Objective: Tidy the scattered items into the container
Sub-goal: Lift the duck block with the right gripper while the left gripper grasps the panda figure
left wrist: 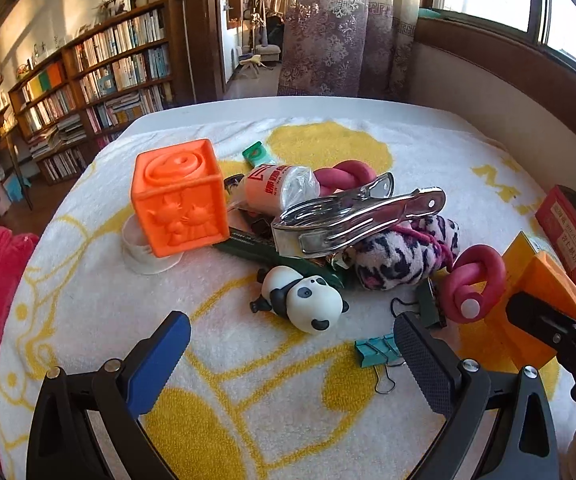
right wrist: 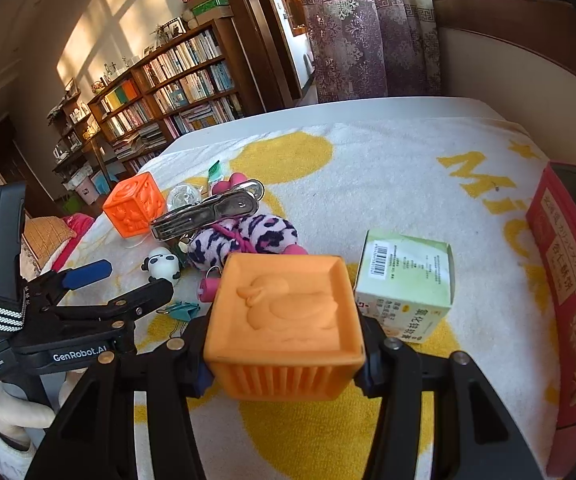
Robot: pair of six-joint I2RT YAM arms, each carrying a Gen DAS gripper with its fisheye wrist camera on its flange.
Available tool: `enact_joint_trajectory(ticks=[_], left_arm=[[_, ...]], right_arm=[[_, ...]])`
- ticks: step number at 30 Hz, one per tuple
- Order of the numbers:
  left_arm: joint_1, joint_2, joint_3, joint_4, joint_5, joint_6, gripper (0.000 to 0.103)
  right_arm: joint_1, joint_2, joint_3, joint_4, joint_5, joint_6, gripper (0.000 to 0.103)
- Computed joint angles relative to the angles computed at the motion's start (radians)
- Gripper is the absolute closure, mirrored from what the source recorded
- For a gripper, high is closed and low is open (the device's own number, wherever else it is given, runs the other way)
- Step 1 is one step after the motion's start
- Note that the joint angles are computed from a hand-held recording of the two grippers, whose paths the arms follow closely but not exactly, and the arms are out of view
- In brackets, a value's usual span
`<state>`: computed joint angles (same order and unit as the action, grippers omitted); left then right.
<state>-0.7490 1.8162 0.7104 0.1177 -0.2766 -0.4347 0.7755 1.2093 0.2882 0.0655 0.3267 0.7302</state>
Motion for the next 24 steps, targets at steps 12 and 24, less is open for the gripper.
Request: enact_joint_trajectory(ticks=[12, 24], left_arm=[[0.056, 0.102, 0.035, 0.097, 0.097, 0.040, 0.045], [0.005, -0.037, -0.090, 0.171, 0.087, 0.043, 0.044]], right_arm=[[0.002, 0.079, 0.021, -0.002, 0.008, 0.011, 0.046], [0.011, 0.012, -0.021, 0.051, 0.014, 0.009, 0.046]])
